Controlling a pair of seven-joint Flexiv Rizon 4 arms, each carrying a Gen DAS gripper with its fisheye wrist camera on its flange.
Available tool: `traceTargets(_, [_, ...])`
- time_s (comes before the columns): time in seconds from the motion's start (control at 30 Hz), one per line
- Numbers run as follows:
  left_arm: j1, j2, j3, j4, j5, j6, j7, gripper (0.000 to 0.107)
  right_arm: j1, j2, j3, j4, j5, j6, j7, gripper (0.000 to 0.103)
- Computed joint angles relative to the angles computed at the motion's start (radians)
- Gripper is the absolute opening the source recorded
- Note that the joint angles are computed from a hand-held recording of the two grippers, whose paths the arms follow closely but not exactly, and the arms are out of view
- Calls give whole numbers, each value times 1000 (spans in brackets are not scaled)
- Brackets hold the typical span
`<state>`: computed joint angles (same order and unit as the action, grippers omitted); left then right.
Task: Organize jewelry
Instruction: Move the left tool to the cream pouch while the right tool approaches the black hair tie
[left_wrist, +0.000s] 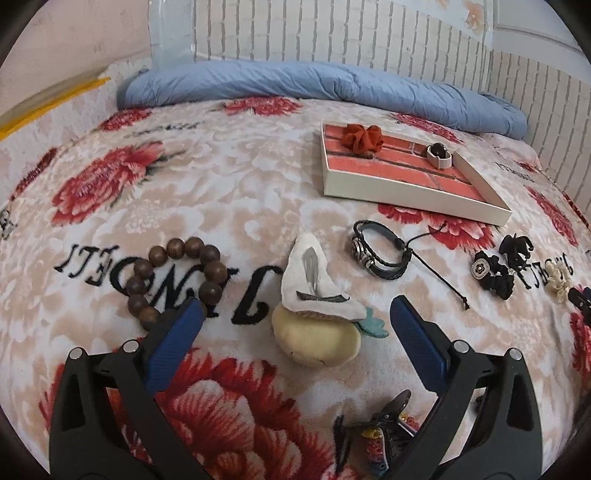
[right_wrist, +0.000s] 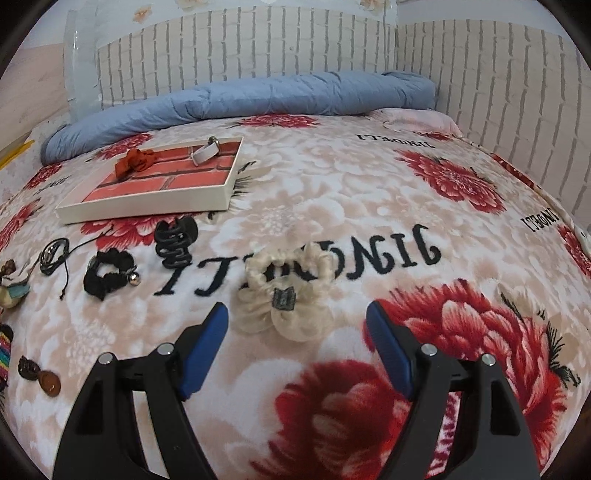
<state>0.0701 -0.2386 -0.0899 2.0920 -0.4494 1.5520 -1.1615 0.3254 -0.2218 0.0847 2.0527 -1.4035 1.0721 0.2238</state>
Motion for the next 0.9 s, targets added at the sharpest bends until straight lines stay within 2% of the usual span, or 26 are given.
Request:
traceTargets(0.07, [18, 1, -24, 4, -26, 4, 19, 98, 1, -5, -1, -7, 3, -4, -12, 76])
traceTargets(0.17, [7, -5, -11, -4, -15, 4, 12, 97, 5, -16, -2, -20, 18, -3, -36, 76])
traceTargets(0.47, [1, -20, -9, -23, -11, -36, 31, 84, 28, -57, -13, -91, 34, 22, -90, 76])
traceTargets(0.57, [-24, -35, 28, -47, 26, -76, 2, 79, 49, -89, -15, -126, 85, 34, -126, 76])
traceTargets(0.8, [-2, -49, 1, -60, -5, -124, 33, 64, 112, -161, -32, -205, 176, 75, -178, 76])
traceTargets(0.9, [0, -56, -3, -68, -22, -152, 49, 63, 147, -198, -42, -249, 235, 77, -226, 75])
